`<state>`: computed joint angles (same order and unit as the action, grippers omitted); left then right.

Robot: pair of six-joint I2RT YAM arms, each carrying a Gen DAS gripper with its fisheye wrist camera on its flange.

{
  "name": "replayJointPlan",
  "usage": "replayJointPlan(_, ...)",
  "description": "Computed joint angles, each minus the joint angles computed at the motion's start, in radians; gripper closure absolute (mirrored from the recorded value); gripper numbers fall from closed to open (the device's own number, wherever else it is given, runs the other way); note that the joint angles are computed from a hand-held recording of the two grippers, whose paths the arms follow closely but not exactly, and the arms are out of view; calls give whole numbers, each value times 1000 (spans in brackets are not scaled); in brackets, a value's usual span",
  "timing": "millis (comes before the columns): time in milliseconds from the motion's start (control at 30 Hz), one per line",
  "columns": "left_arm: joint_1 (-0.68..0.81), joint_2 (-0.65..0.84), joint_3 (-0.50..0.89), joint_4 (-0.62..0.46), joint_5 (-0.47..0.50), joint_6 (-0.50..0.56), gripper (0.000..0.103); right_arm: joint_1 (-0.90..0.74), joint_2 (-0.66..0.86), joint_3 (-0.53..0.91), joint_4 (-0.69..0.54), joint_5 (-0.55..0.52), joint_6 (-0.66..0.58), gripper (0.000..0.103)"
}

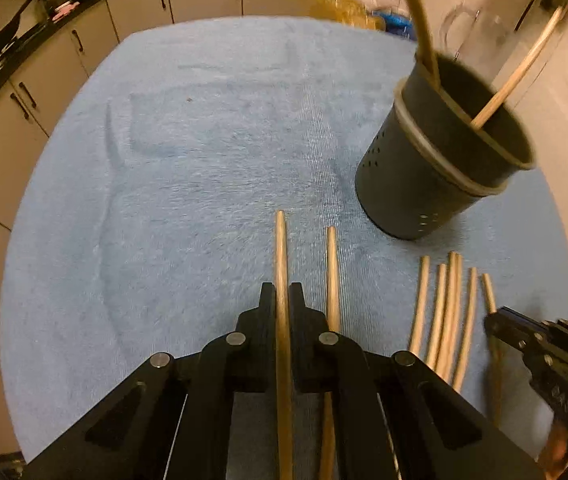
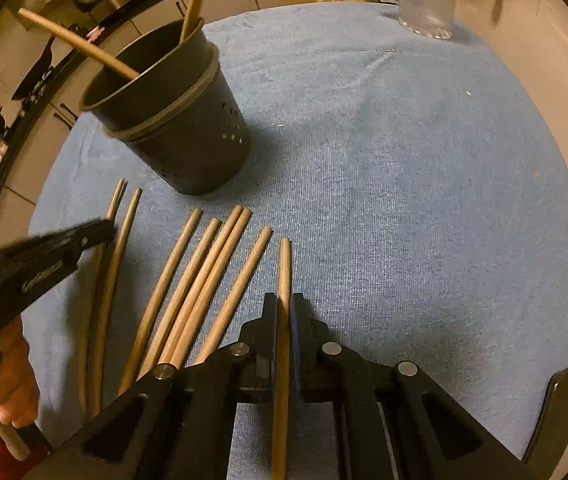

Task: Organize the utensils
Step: 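Lift the held chopsticks and carry both tools above the grey holder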

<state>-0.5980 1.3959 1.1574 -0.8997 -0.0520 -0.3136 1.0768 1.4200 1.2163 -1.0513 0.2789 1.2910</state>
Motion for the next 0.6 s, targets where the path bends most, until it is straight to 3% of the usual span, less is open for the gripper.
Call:
replayJointPlan(200, 8, -232, -63, -13, -4, -27, 97, 79, -69, 4, 22, 114, 77, 96)
replayJointPlan(400, -37, -431, -50, -87, -71, -74, 97, 239, -67, 103, -53, 357, 157, 96)
replayJointPlan(600, -160, -514, 35, -198, -176, -146, 97, 387, -20, 230, -190, 570, 255, 96)
